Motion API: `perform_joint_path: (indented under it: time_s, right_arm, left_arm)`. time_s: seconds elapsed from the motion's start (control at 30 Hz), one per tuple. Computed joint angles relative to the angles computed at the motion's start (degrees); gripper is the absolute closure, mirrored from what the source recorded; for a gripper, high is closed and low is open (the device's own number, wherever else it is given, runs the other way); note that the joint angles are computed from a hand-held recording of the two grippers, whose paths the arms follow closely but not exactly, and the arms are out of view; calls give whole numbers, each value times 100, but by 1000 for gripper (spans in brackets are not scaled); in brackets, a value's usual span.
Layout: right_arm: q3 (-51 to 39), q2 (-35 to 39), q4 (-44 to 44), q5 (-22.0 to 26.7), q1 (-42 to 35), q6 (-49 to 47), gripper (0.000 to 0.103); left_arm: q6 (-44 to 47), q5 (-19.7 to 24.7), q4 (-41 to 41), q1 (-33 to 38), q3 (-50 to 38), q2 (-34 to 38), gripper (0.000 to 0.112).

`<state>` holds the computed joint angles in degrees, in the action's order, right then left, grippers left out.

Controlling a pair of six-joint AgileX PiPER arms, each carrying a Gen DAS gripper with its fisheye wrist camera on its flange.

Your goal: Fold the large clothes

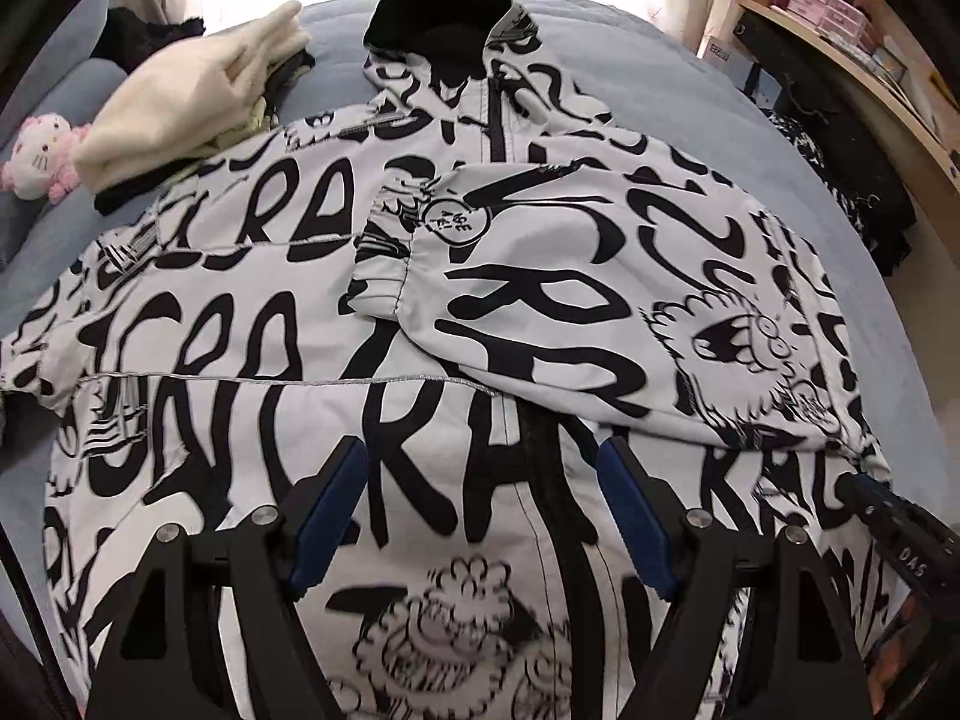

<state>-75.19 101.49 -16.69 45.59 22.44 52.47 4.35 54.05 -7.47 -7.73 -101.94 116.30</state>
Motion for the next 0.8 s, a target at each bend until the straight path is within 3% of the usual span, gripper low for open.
perform_joint_path:
  time_s: [0.13, 0.4, 0.63, 0.8]
  right_arm:
    - [190, -210, 67, -35, 241, 74, 75]
    - [177, -442, -288, 343, 1019, 512, 75]
    - [-352, -238, -557, 788, 1668, 777, 75]
    - [-1210, 287, -544, 1131, 2068, 605, 75]
  left_arm:
    - [132, -136, 17, -13, 478, -486, 35]
    - [627, -497, -143, 238, 1623, -1665, 35]
    - [1410, -559, -636, 1065, 2181, -2326, 35]
    - [2000, -438, -1130, 1934, 2249, -2392, 35]
